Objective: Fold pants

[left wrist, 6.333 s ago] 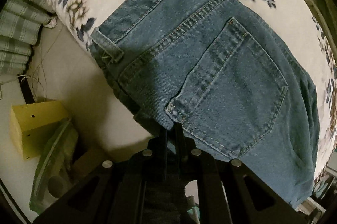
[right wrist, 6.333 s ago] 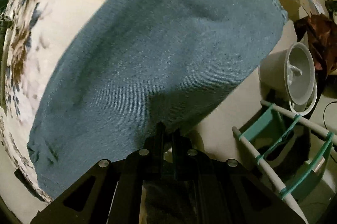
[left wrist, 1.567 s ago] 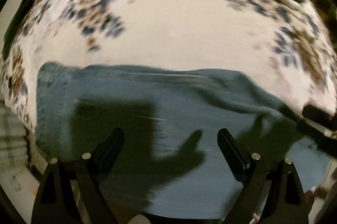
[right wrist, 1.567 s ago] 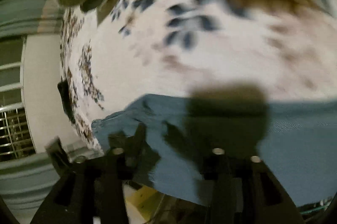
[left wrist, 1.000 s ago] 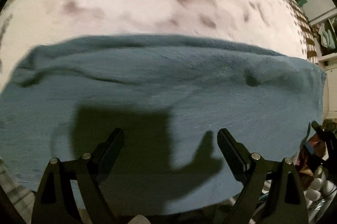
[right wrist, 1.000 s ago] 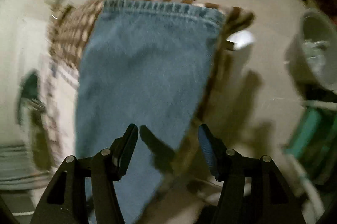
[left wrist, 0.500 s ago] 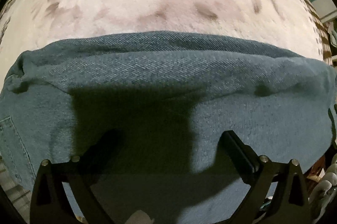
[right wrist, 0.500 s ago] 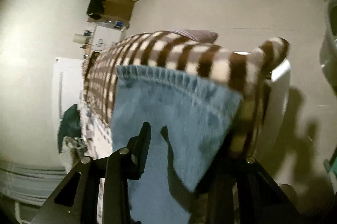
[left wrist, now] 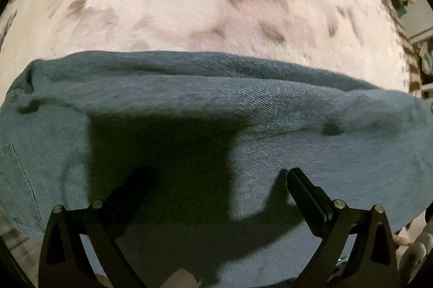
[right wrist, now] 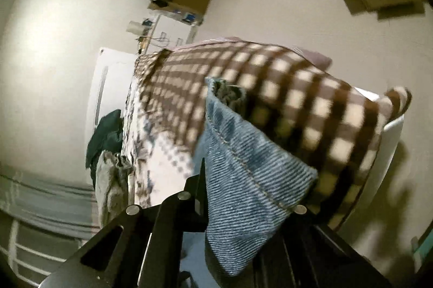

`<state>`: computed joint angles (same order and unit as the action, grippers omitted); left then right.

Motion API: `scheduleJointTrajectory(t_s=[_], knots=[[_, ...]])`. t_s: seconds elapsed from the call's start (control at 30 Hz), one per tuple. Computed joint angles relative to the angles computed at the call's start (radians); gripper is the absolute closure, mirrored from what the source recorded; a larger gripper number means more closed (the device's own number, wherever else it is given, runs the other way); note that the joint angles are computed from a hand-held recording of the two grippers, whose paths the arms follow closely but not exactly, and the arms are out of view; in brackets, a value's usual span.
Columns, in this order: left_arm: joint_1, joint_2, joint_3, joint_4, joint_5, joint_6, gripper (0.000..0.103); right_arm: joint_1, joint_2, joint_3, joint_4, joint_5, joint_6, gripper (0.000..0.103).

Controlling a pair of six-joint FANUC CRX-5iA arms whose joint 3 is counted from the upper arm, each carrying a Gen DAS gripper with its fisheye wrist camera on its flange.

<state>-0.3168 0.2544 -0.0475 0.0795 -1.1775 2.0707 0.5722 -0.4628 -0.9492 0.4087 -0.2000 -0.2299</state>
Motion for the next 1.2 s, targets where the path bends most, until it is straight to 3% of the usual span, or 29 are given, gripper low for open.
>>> scheduleJointTrajectory(t_s=[0.23, 0.37, 0.63, 0.77, 0.97, 1.07, 1.1, 1.2], knots=[[0.098, -0.151, -0.099, 0.05, 0.041, -0.038, 0.0, 0.172, 0.063, 0.157, 0.163, -0.106, -0.002, 0.095], [0.183, -0.266, -0.172, 0.065, 0.039, -0.086, 0.0, 0.274, 0.159, 0.258, 0.168, -0.114, 0.034, 0.095], [0.4, -0.521, -0.375, 0.088, 0.002, -0.16, 0.0, 0.495, 0.41, 0.463, 0.043, -0.131, 0.17, 0.095], [0.541, -0.617, -0.456, 0.091, -0.04, -0.242, 0.0, 0.589, 0.552, 0.58, -0.067, -0.165, 0.312, 0.095], [0.711, -0.715, -0.537, 0.081, -0.08, -0.324, 0.0, 0.704, 0.786, 0.831, -0.236, -0.344, 0.544, 0.095], [0.792, -0.757, -0.563, 0.08, -0.1, -0.36, 0.0, 0.731, 0.882, 0.946, -0.255, -0.448, 0.555, 0.082], [0.814, -0.77, -0.567, 0.08, -0.111, -0.373, 0.0, 0.73, 0.906, 0.996, -0.308, -0.482, 0.595, 0.068], [0.841, -0.782, -0.573, 0.081, -0.111, -0.395, 0.0, 0.719, 0.936, 1.085, -0.503, -0.511, 0.736, 0.046]])
